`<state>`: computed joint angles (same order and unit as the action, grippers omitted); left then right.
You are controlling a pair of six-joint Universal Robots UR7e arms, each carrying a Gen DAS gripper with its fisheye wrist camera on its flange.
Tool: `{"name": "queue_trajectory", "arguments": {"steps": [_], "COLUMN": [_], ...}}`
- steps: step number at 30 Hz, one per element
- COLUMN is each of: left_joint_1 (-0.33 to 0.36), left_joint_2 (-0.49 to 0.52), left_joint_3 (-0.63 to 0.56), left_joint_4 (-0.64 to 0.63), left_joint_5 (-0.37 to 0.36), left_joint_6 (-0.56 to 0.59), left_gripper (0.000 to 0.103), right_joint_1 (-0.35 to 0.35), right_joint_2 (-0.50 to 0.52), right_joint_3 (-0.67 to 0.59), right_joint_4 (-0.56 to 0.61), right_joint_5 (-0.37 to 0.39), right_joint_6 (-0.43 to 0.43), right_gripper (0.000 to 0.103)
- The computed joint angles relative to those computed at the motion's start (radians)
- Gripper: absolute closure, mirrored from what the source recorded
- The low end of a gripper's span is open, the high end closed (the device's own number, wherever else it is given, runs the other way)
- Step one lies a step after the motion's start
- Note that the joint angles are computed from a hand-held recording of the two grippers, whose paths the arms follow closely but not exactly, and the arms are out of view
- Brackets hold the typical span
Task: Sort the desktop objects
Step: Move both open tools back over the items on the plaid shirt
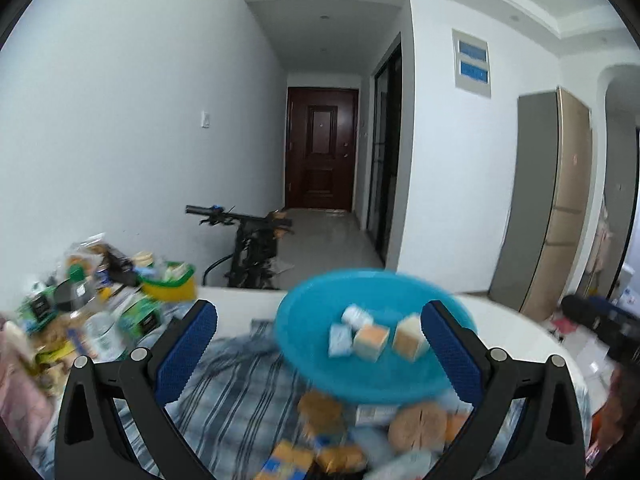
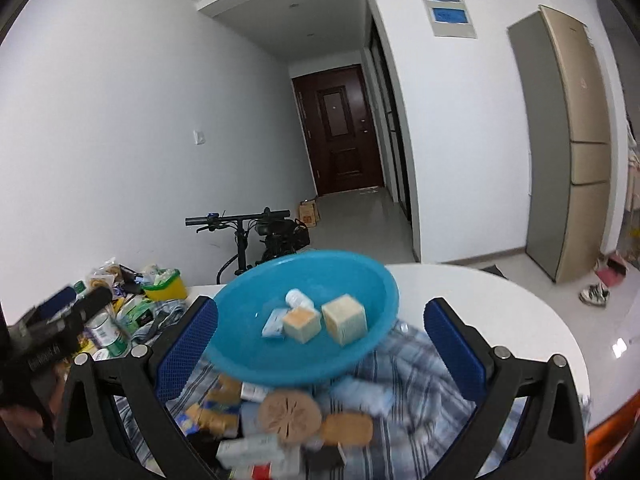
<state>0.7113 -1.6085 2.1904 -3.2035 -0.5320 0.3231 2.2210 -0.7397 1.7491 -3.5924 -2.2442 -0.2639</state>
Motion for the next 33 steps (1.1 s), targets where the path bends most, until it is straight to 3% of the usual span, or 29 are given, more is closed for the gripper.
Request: {"name": "queue_trajectory", "arguments": {"steps": [4,9,12,15,23,27,33], "left_joint_1": [-0.066,-0.099,-0.085,-0.079,0.035,0.092,0.144], "left_joint_2": [-0.126,-0.171,-0.219,-0.234,-0.191,-0.189,-0.139], "left_joint_3": [0.085,0.118,0.105,0.127,0.137,0.134,0.135], "left_joint_4": [0.219,0.258,0.401,0.404,0.489,0.559,0.591], "left_joint_5": [0.038,0.076,0.042,0.036,-0.105,-0.232,-0.291], "left_joint_6": [-0.155,-0.204,-0.289,-0.279,-0.263,-0.243,-0.206], "left_gripper": [0.0,0.0,0.0,0.0,0.0,0.0,0.0], "right_joint_1": [0.028,0.054,0.058,0.057,0.009,-0.019,-0.047], "right_joint_2": [-0.036,-0.027,-0.033,-0.028,-0.03,-0.045,-0.042], "right_joint_3": [0.058,0.05,0.064,0.089,0.128,0.155,0.178], "right_joint_4": [0.03,0.049,0.076,0.066,0.162,0.216,0.23], "right_joint_5": [-0.018,-0.059,-0.054,-0.053,-0.006,0.052,0.049], "right_joint_6": [0.042,-0.001,0.015,-0.015,0.013,0.035,0.04], "right_gripper": [0.0,0.0,0.0,0.0,0.0,0.0,0.0]}}
